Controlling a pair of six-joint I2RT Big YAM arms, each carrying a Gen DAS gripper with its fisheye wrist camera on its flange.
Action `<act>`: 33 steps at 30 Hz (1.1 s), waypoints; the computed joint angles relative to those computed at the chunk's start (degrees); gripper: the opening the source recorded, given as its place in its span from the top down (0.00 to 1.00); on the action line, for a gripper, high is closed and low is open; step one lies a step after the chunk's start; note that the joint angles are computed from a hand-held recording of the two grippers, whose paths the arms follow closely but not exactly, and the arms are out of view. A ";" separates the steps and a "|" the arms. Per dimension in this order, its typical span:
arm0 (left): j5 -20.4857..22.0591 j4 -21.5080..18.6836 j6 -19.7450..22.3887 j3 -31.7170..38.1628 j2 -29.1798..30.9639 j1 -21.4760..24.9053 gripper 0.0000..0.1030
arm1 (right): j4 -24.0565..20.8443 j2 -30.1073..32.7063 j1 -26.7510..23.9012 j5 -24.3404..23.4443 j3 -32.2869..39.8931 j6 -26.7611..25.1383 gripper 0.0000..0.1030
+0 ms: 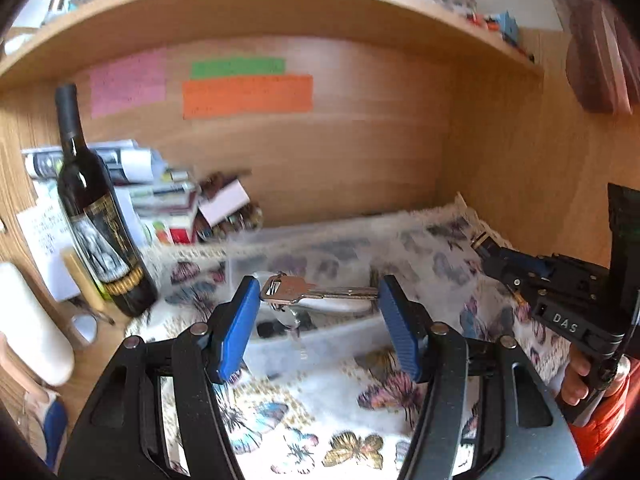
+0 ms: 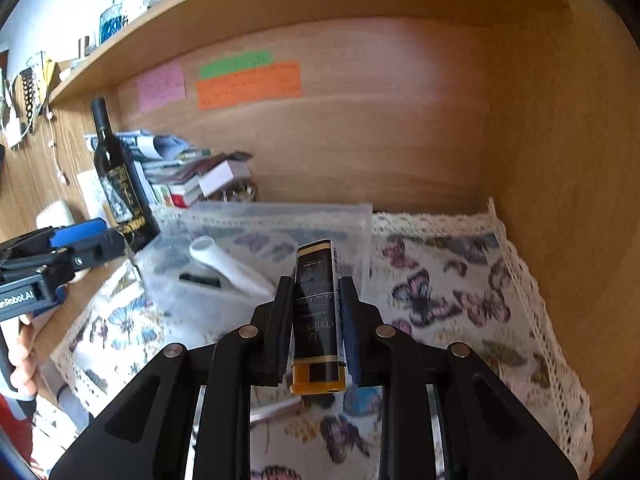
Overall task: Organize rigid objects
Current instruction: 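Lift the keys into the box with the left gripper while the right drops the case in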
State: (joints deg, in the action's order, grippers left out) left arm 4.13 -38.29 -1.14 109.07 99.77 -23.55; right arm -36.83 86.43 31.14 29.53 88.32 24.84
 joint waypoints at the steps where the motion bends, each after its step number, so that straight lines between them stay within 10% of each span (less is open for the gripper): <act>1: -0.12 0.12 -0.04 0.60 0.27 0.08 0.41 | 0.45 0.40 -0.30 -0.15 0.66 -0.74 0.80; 33: 0.95 -13.59 -2.59 18.90 16.54 1.83 0.40 | -8.43 14.62 -5.30 -10.31 15.17 -2.00 0.80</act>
State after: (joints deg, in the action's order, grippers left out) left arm 5.08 -51.87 -3.74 127.97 116.31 -21.73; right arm -45.26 101.06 25.84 19.22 103.49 22.85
